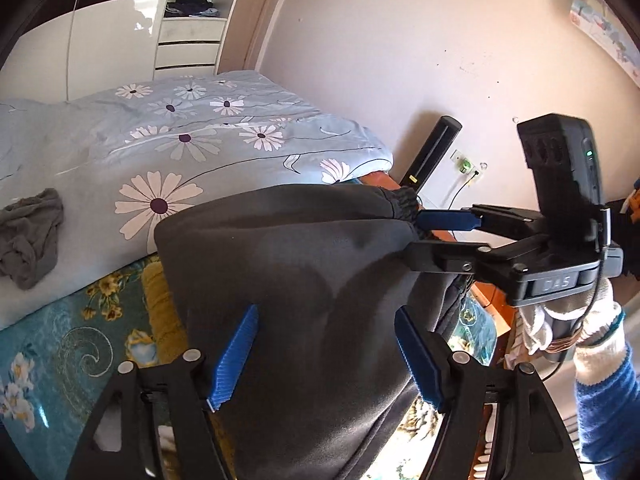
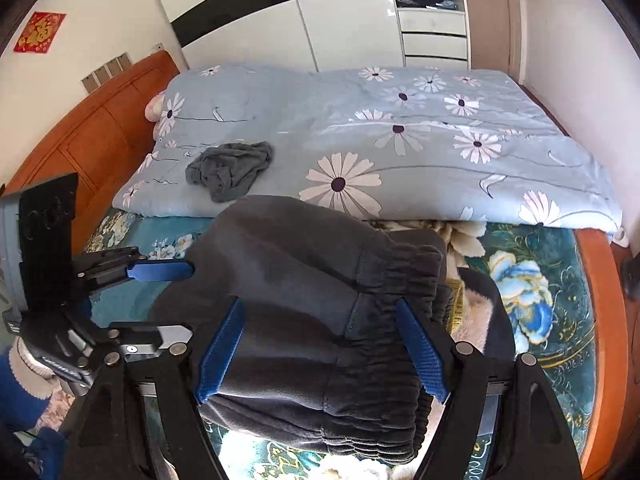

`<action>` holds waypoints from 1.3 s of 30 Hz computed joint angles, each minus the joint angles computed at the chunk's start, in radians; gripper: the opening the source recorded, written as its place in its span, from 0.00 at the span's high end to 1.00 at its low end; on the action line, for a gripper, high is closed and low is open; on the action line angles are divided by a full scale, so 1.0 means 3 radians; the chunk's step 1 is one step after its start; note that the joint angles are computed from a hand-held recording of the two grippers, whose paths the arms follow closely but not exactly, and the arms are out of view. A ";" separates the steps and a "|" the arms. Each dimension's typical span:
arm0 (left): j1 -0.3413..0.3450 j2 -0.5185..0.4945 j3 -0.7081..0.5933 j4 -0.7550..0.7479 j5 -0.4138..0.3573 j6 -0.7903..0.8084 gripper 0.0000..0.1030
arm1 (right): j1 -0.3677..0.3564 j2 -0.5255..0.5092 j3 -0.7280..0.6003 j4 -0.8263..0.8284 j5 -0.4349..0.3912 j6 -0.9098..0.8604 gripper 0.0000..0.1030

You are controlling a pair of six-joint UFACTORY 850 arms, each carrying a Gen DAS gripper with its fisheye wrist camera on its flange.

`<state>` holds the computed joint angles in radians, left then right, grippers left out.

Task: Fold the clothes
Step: 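Lower the folded pants onto the stack of folded clothes with both tools, then open both tools and release the pants on the stack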

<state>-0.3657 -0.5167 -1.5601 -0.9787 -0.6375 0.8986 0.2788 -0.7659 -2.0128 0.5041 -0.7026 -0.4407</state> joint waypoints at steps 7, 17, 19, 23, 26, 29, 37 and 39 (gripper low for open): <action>0.0004 -0.0065 -0.0048 -0.0025 -0.0006 -0.0003 0.28 | -0.0051 -0.0090 -0.0017 0.0155 0.0007 0.0045 0.23; 0.0034 0.0410 0.0507 -0.0514 0.0239 0.0508 0.18 | 0.0021 0.0644 0.0919 0.0559 0.0699 -0.0298 0.23; 0.0010 0.0520 0.0654 -0.0609 0.0323 0.0656 0.15 | 0.0040 0.0794 0.1154 0.0564 0.0839 -0.0249 0.23; -0.0013 0.0745 0.0956 -0.0877 0.0415 0.0981 0.03 | 0.0044 0.1014 0.1545 0.0915 0.1007 -0.0387 0.23; 0.0005 0.0846 0.1128 -0.1158 0.0369 0.1212 0.00 | 0.0102 0.1156 0.1784 0.0873 0.1149 -0.0285 0.17; -0.0003 0.0917 0.1258 -0.1316 0.0392 0.1360 0.00 | 0.0182 0.1242 0.1943 0.0493 0.1279 0.0061 0.13; -0.0066 0.1122 0.1621 -0.1744 0.0656 0.1763 0.00 | 0.0283 0.1275 0.2177 -0.0117 0.1448 0.0814 0.00; -0.0113 0.1183 0.1713 -0.1957 0.0875 0.1961 0.00 | 0.0305 0.1261 0.2196 -0.0312 0.1469 0.1030 0.00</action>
<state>-0.3997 -0.1619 -1.0463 -1.5659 -0.3751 1.4869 0.3703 -0.3875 -1.3541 0.4105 -0.2618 -0.1317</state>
